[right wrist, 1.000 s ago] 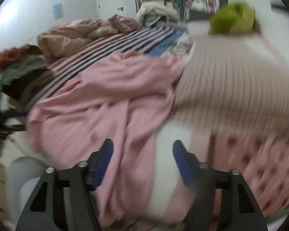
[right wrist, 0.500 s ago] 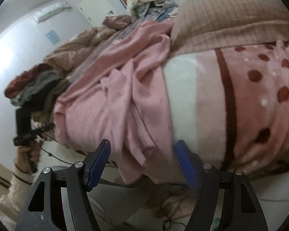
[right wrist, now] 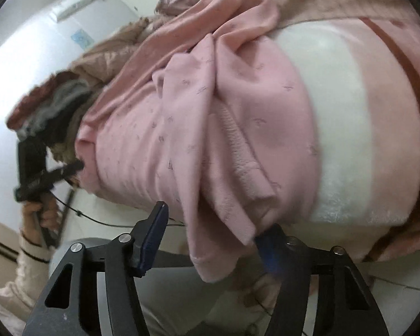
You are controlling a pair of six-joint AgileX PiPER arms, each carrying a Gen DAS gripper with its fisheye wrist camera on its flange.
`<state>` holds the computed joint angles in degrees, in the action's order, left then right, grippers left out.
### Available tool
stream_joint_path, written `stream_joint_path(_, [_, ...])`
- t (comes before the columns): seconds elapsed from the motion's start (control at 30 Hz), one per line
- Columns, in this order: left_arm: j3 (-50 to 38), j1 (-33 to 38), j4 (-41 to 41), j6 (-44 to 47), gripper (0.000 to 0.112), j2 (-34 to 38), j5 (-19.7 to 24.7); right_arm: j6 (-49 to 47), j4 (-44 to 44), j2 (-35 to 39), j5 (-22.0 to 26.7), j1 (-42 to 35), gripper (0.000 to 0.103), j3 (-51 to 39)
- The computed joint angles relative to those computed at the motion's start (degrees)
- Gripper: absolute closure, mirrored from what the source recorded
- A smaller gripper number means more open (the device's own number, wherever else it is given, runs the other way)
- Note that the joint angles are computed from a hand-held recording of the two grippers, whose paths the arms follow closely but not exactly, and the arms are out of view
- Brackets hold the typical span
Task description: Fold small clothes
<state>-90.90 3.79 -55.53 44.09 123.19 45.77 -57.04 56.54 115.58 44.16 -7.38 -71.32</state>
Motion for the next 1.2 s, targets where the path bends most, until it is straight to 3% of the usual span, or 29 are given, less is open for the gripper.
stream_joint_path(0.1, [-0.64,-0.3,-1.6,0.34,0.098,1.02,0.16,-1.74,2.23,-0.22,1.49,-2.17,0.094,1.4])
stream_joint_path(0.2, [1.15,-0.82,-1.54,1.11,0.101,-0.72,-1.6,-7.04,8.86,-0.95,5.27,-4.93,0.098,3.98])
stream_joint_path(0.5, [9.12,3.1,-13.03,12.49,0.103,-9.64,-0.2,-17.56,21.83,-6.33,15.51,-7.0,0.099,6.94])
stream_joint_path(1.03, [23.74,8.75,-23.52,25.9,0.103,-25.74,3.76,-19.78,26.43,-18.15,21.91,-11.53,0.102,9.81])
stream_joint_path(1.2, [23.96,10.33,-24.49,26.18,0.103,-28.19,3.97,-19.84,27.3,-21.18,23.58,-13.01,0.102,10.72])
